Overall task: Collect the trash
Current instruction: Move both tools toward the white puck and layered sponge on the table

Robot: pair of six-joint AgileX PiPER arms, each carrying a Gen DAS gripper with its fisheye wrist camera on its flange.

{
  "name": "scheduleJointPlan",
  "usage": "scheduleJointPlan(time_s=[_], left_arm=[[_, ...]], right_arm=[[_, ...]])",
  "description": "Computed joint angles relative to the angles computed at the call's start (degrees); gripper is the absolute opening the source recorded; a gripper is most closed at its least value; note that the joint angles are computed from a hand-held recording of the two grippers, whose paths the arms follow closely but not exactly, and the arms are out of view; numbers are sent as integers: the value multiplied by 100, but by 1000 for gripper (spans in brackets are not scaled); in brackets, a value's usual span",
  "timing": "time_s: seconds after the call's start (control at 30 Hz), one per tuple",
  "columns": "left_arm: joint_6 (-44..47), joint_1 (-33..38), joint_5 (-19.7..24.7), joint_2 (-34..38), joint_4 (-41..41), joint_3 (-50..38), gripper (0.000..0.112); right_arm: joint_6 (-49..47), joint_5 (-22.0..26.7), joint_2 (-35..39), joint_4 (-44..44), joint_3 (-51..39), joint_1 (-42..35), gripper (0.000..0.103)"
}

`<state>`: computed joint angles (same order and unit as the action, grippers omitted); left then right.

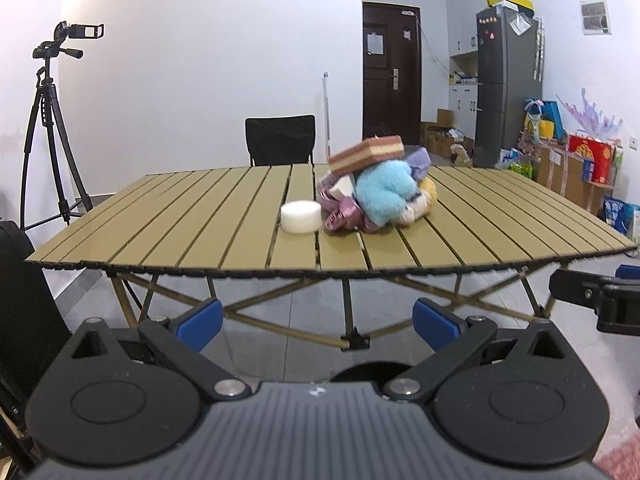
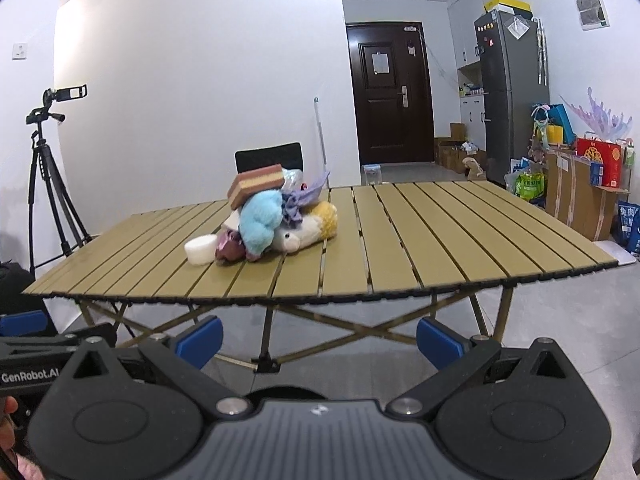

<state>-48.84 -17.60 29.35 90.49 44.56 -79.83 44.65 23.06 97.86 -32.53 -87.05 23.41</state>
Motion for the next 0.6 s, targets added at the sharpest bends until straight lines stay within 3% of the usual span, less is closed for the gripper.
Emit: scheduleJointPlan(time_s=[0.33, 0.6], left_arm=[[105, 297, 163, 1129, -113, -1529, 103], [970, 617, 611, 2276, -885, -3383, 103]], right_arm=[[-1036, 127, 1264, 742, -1805, -248, 103], [-1466, 314, 2358, 1031, -3524, -308, 103]])
